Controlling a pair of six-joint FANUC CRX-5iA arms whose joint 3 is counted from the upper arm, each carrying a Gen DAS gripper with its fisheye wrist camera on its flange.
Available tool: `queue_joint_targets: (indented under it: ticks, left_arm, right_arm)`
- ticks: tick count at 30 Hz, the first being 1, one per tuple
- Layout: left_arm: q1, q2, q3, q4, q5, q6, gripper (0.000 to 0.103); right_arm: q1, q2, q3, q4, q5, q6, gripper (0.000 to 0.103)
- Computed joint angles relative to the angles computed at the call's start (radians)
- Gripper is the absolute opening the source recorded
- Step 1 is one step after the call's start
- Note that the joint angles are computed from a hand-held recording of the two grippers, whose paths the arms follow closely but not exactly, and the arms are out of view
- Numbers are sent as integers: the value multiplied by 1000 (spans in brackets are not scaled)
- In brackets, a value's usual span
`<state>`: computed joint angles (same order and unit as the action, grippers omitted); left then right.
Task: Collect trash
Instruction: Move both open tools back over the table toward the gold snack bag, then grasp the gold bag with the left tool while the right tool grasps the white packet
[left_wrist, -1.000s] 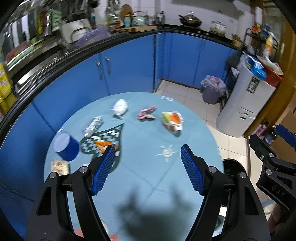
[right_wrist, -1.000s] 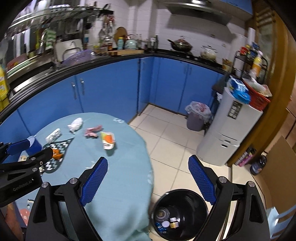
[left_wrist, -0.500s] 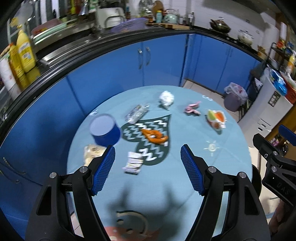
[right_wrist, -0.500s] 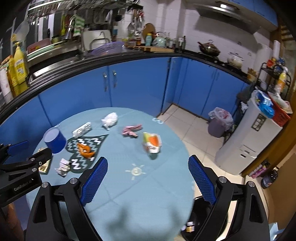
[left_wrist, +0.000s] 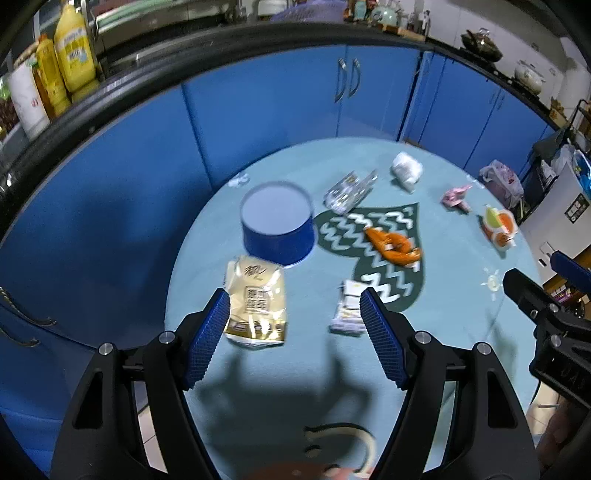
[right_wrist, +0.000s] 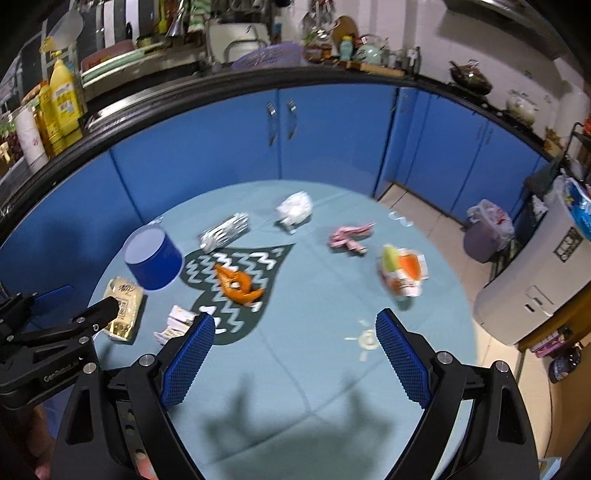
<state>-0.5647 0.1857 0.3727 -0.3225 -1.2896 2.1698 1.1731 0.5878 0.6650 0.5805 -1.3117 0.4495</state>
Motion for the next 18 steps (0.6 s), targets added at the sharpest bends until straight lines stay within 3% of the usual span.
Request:
queue_joint_targets:
  ticks: [4, 18]
  left_arm:
    - [48, -17, -62, 55, 50, -49, 73]
    - [148, -1, -142, 149, 102, -167, 73]
  right_arm:
    - [-4, 58, 77, -57, 6, 56, 87]
    - [-34, 236, 354, -209, -61, 194, 87]
